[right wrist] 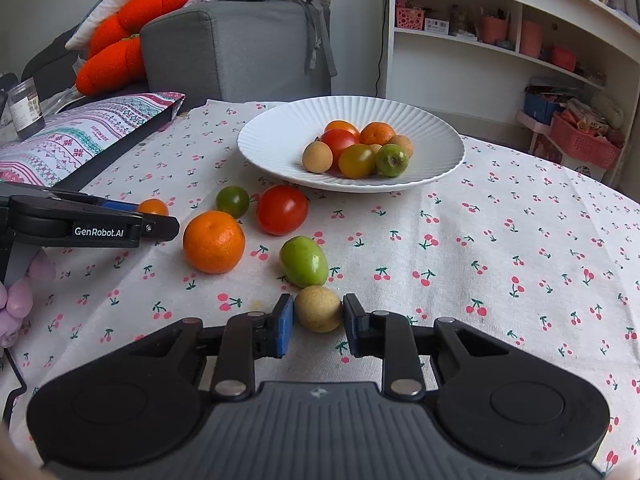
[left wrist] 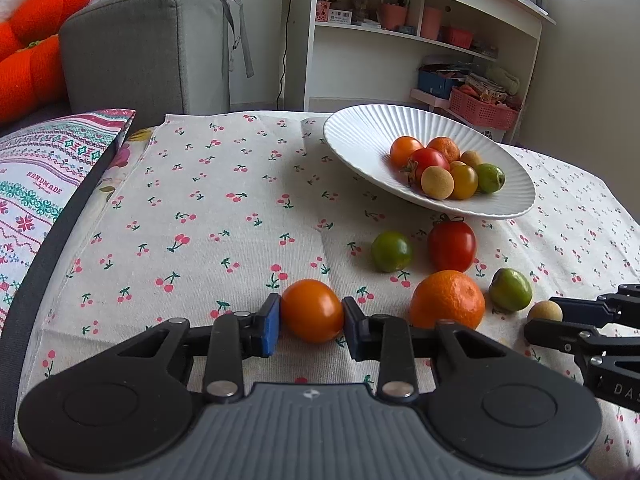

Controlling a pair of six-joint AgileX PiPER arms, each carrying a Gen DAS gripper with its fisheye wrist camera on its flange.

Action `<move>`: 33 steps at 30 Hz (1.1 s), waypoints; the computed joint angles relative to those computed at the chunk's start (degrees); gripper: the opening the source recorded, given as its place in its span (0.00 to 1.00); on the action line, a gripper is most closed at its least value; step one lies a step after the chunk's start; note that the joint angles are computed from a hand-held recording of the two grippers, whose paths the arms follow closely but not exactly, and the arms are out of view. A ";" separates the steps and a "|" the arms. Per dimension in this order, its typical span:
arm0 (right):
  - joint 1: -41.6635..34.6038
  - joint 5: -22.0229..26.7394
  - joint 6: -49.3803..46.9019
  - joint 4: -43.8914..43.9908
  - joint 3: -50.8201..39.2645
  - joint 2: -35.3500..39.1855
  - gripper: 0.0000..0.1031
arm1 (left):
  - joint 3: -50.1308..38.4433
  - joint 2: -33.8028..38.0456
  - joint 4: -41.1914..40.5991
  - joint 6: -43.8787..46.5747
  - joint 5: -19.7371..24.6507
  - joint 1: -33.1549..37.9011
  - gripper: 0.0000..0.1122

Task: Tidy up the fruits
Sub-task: 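Grasp an orange cherry tomato with the left tool while the right tool grasps a pale brown fruit, then carry the orange tomato with the left tool while the right tool carries the pale fruit to the plate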

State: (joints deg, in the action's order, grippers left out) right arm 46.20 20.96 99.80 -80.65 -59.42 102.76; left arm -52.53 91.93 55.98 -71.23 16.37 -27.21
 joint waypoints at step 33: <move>-7.32 -2.43 1.35 2.37 -4.50 -4.16 0.23 | -13.64 2.00 -21.18 17.73 3.21 -3.23 0.17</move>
